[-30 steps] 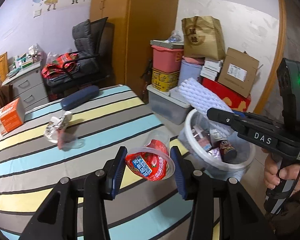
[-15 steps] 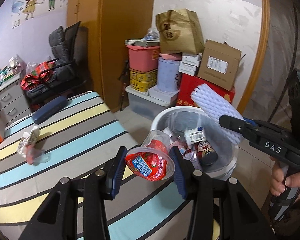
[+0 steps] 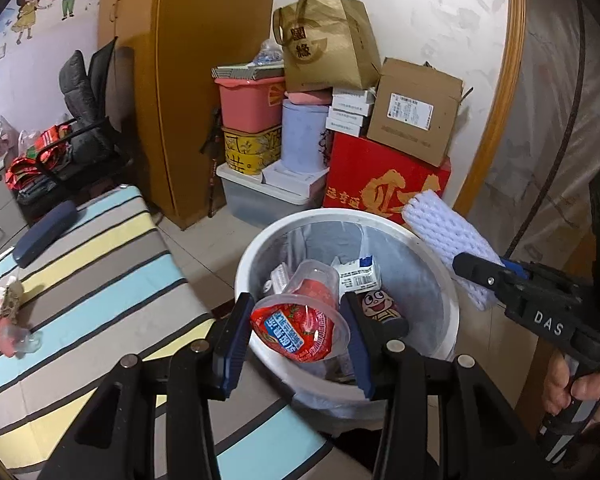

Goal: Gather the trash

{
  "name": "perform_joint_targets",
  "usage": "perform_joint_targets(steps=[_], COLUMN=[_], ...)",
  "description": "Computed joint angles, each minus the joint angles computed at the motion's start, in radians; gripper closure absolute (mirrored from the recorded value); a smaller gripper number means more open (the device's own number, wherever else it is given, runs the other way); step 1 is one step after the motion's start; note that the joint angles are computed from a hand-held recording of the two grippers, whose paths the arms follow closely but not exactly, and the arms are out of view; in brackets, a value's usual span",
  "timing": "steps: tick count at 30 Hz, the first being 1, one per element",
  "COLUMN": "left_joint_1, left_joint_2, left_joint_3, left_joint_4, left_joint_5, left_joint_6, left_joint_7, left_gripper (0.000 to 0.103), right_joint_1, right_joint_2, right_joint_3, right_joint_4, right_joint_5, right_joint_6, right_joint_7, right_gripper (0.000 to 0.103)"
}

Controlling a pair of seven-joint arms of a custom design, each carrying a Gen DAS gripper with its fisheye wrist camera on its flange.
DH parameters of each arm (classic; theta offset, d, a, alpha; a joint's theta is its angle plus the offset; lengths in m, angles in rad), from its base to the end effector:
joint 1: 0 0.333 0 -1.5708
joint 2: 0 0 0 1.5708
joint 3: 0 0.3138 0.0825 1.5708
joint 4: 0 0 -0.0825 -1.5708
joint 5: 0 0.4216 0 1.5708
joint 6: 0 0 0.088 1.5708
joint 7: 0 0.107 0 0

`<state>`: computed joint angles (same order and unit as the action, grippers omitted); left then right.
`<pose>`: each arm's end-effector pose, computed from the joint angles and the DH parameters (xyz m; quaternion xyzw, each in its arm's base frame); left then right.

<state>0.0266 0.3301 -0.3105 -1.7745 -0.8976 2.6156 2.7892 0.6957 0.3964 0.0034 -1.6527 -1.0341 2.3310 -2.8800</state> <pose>0.6898 -0.1633 0.4104 -0.3527 0.8396 -0.4006 0.1012 0.5665 0.4569 0.3988 -0.4667 0.7782 -0.3000 0.2942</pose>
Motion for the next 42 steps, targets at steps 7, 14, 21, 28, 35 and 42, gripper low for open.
perform_joint_targets(steps=[7, 14, 21, 28, 35, 42], left_joint_1=[-0.024, -0.034, -0.026, -0.011, -0.002, 0.015], left_joint_2=[0.032, 0.064, 0.084, 0.082, 0.066, 0.04], left_joint_3=[-0.009, -0.023, -0.043, -0.053, -0.051, -0.051], left_joint_4=[0.019, 0.041, 0.056, 0.053, 0.035, 0.008], left_joint_5=[0.055, 0.119, 0.149, 0.143, 0.124, 0.076], left_joint_6=[0.022, 0.049, 0.047, 0.058, 0.067, 0.071], left_joint_7=[-0.035, -0.084, -0.101, -0.108, -0.102, -0.071], left_gripper=[0.057, 0.057, 0.054, 0.04, 0.037, 0.037], right_joint_1=[-0.013, -0.021, -0.029, -0.027, -0.017, -0.005], right_joint_2=[0.002, 0.012, 0.029, 0.032, 0.037, 0.045], right_joint_3=[0.008, 0.005, 0.002, -0.008, -0.015, -0.017], right_joint_4=[-0.009, -0.007, 0.008, 0.009, 0.018, 0.04], right_joint_5=[0.063, 0.103, 0.154, 0.176, 0.158, 0.143], right_joint_6=[-0.029, -0.024, -0.018, 0.003, 0.005, -0.015], right_joint_7=[-0.03, -0.051, -0.097, -0.124, -0.106, -0.097], right_gripper=[0.079, 0.079, 0.078, 0.037, 0.035, 0.035])
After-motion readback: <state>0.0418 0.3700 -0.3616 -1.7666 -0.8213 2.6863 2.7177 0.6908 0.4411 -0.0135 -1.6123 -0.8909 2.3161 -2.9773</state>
